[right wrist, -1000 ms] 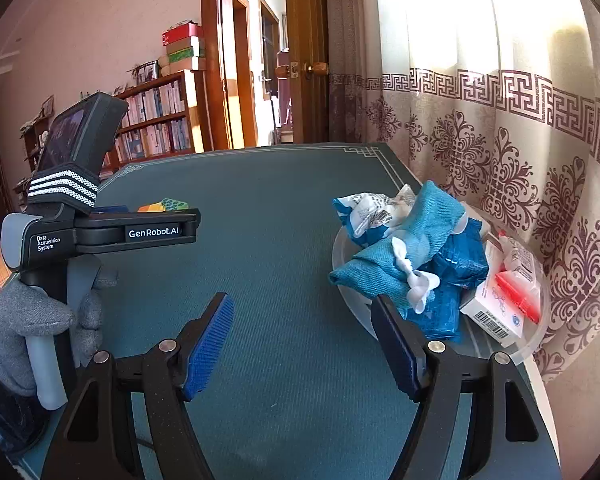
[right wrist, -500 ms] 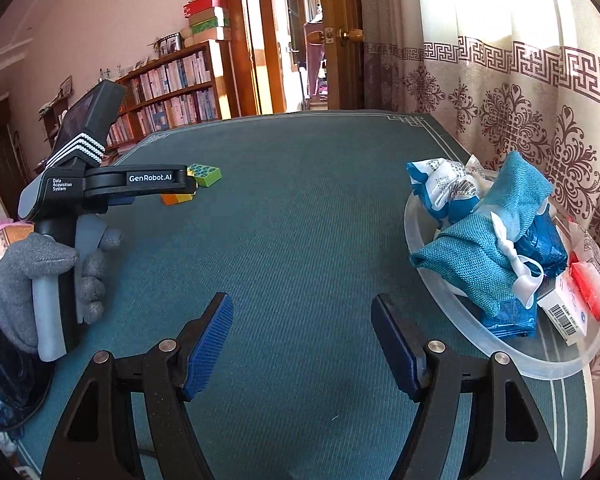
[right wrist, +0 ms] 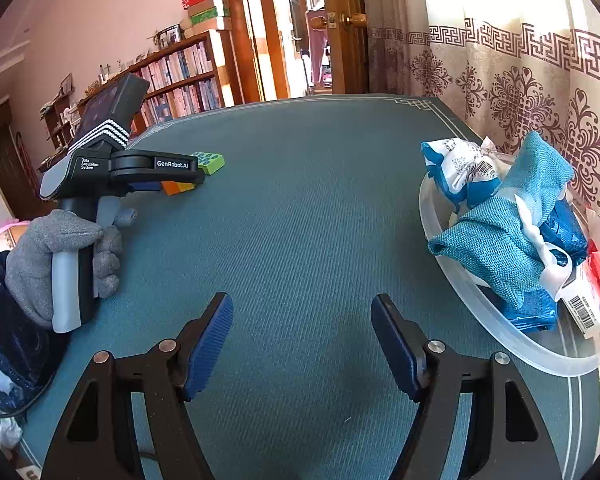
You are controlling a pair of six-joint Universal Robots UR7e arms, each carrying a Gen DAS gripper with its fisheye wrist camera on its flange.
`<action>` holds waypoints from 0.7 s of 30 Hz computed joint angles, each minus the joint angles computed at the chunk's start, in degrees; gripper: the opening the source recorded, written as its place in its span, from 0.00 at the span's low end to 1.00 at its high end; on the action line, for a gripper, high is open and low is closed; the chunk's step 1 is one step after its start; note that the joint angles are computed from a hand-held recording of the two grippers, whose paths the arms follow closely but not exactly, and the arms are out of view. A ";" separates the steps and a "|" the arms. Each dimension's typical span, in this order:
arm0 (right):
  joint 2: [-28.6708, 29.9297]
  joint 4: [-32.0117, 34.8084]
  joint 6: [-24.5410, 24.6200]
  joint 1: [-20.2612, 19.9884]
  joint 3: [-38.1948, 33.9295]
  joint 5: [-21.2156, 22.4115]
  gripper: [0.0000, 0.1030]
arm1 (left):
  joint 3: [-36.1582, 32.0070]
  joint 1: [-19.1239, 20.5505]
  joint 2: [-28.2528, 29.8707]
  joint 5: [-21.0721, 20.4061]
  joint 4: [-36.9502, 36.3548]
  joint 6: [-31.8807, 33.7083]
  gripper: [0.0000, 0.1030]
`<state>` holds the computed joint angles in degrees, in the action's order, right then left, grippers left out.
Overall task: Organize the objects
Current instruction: 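Grasp the orange-and-yellow block with the left tool while the right tool reaches the green plate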
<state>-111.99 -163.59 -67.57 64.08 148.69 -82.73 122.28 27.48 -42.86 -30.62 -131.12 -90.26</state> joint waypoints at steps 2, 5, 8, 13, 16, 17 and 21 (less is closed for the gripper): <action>0.21 0.06 0.39 0.35 0.22 -0.63 0.71 | 0.64 -0.20 -0.13 0.11 -1.52 0.73 0.53; 1.78 0.30 1.70 1.52 -0.37 -2.12 0.71 | 1.77 -0.45 -0.44 0.22 -4.47 2.70 0.46; 4.15 0.06 3.37 3.02 -1.26 -3.84 0.71 | 2.44 -0.70 -0.60 0.21 -6.23 3.91 0.44; 8.73 -3.07 6.47 6.26 -2.35 -6.46 0.71 | 2.75 -1.51 -1.81 1.38 -1.33 -0.12 0.44; 12.02 -5.17 8.50 8.66 -3.21 -7.90 0.71 | 3.18 -2.33 -3.37 2.49 3.85 -4.43 0.44; 13.35 -5.82 9.46 9.72 -3.65 -8.45 0.71 | 3.44 -2.53 -4.09 2.83 5.46 -6.12 0.44; 19.14 -7.01 14.11 13.87 -6.16 -10.20 0.71 | 3.67 -2.91 -7.25 3.47 16.13 -15.70 0.44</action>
<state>-92.85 -170.60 -53.46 77.95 142.53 -92.94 125.96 24.58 -50.11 -27.15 -114.99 -105.96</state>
